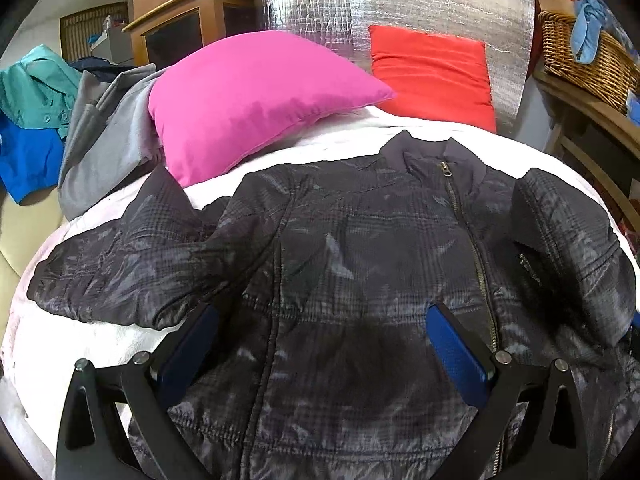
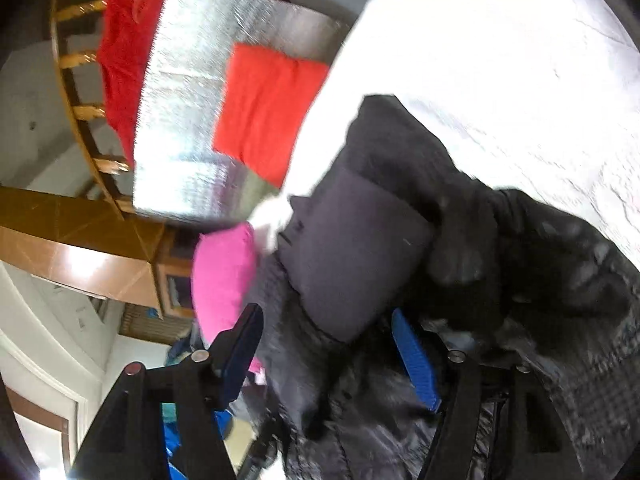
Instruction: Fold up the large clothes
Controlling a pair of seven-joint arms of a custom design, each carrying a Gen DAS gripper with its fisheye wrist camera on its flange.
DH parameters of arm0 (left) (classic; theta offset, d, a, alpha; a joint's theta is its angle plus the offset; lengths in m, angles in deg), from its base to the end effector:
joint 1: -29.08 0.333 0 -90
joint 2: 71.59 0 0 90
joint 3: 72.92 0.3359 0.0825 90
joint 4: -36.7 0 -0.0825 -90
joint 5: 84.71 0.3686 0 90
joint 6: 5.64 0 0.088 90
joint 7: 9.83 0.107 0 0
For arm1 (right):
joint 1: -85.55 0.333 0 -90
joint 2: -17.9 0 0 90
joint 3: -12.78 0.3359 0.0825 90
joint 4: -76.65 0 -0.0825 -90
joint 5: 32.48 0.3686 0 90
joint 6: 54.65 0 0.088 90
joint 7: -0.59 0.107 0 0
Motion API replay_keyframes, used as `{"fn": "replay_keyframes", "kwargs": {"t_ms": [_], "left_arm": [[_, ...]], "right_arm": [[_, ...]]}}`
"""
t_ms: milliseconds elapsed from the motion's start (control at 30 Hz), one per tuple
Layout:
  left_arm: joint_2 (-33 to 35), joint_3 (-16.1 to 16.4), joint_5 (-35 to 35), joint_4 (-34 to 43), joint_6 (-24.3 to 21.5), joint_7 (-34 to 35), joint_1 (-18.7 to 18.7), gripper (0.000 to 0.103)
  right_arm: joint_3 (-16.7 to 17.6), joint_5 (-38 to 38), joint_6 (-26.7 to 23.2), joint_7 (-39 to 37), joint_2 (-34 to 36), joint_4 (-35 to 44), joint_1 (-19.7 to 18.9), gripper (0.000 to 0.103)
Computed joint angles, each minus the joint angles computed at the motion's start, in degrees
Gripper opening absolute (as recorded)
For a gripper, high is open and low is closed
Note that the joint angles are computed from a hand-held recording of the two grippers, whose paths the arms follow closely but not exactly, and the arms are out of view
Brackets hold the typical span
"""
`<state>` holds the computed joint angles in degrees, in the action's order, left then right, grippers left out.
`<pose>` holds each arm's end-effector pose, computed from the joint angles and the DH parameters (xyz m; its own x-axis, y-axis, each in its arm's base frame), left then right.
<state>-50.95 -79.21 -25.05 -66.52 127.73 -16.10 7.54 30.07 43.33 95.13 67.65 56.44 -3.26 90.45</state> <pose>0.5910 -0.2870 0.3982 0.5033 -0.8639 -0.0157 -0.6196 -0.3482 -0.7035 0.7298 0.2104 0.3928 -0.0601 -0.4344 -0.8987 -0.8681 0.4671 -0.1678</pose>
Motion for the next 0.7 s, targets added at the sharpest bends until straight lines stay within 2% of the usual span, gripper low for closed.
{"fn": "replay_keyframes", "kwargs": {"t_ms": [133, 233, 333, 467, 533, 600, 700], "left_arm": [[-1.35, 0.00, -0.05, -1.89, 0.46, -0.78, 0.46, 0.103], [-2.32, -0.08, 0.17, -3.25, 0.80, -1.62, 0.94, 0.103], [-3.19, -0.22, 0.47, -4.32, 0.59, -2.33, 1.40, 0.103], [-3.96, -0.54, -0.27, -5.54, 1.56, -3.74, 2.46, 0.103], [-4.07, -0.69, -0.77, -5.90, 2.42, -3.91, 2.91, 0.103], [-4.11, -0.73, -0.66, -6.01, 2.41, -3.86, 2.93, 0.103], [-4.32, -0.75, 0.90, -5.93, 1.36, -4.13, 2.38, 0.103]], "right_arm": [[1.36, 3.28, 1.50, -2.64, 1.05, 1.19, -0.33, 0.071], [3.00, 7.61, 1.39, -8.08, 1.10, 1.36, -1.17, 0.071], [4.23, 12.25, -1.86, -17.08, 0.10, 1.27, -2.12, 0.071], [3.55, 14.45, -7.10, -27.85, -1.47, 1.15, -1.01, 0.071], [2.39, 12.15, -8.63, -26.99, -1.06, 2.50, 0.74, 0.071], [1.42, 10.21, -7.75, -24.88, -0.95, 3.07, 2.12, 0.071], [0.71, 10.96, -4.59, -22.72, -1.99, 1.45, 1.92, 0.071]]}}
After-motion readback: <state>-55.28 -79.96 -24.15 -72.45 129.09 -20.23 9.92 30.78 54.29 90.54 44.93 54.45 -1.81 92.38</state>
